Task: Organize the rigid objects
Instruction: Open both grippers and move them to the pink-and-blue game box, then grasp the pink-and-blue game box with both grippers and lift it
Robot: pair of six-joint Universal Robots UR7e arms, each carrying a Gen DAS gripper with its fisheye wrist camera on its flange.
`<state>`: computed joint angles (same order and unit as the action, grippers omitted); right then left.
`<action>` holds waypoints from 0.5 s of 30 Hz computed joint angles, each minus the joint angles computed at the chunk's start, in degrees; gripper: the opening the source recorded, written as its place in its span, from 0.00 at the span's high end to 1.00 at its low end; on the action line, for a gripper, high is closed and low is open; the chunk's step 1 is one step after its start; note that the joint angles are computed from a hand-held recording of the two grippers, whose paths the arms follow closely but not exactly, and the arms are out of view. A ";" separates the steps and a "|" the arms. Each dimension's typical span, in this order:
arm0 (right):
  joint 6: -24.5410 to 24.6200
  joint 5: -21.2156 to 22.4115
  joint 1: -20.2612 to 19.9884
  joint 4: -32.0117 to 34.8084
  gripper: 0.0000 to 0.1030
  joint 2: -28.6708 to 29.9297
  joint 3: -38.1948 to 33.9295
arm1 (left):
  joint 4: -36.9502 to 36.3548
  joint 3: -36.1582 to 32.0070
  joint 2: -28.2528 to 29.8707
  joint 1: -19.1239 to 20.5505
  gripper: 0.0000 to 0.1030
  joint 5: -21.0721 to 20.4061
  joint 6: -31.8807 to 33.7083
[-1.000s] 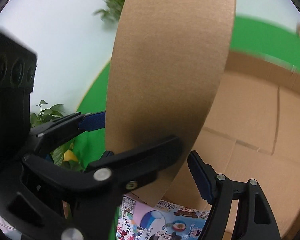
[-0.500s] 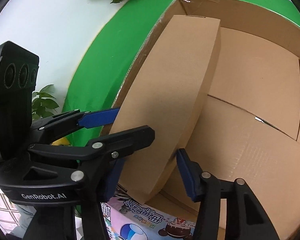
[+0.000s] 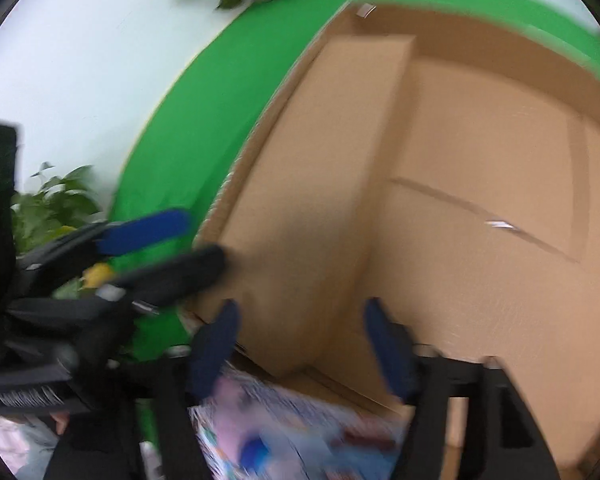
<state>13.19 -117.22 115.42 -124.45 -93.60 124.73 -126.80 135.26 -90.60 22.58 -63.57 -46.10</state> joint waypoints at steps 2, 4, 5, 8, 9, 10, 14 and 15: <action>-0.59 -4.86 4.04 -0.74 0.04 -7.22 2.30 | 1.21 2.35 -5.30 -5.32 0.39 3.65 -3.38; 2.10 -11.47 10.15 -2.05 0.00 -11.42 3.82 | 6.93 3.52 -9.11 -11.78 0.25 8.84 -9.85; 3.84 -14.72 13.93 -3.63 0.00 -12.95 5.06 | 10.92 4.52 -11.61 -16.60 0.19 12.30 -14.38; 9.10 -20.54 21.75 0.47 0.00 -20.04 7.36 | 16.94 6.87 -16.20 -25.51 0.19 14.90 -21.02; 11.85 -21.13 24.00 4.15 0.00 -22.13 7.88 | 17.18 7.28 -16.90 -26.37 0.19 12.84 -21.51; 12.96 -20.57 25.01 8.09 0.00 -24.88 7.83 | 15.53 7.66 -17.02 -25.90 0.19 9.85 -20.70; 17.34 -12.10 29.49 12.49 0.00 -29.98 12.75 | 7.69 10.64 -16.19 -21.20 0.19 -4.10 -19.38; 17.37 -10.78 28.87 13.70 0.00 -32.44 13.97 | 6.13 11.70 -15.73 -20.38 0.19 -6.13 -19.81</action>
<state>30.55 -128.00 144.30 -110.75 -126.04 138.70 -120.66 146.95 -106.33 2.20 -69.69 -65.90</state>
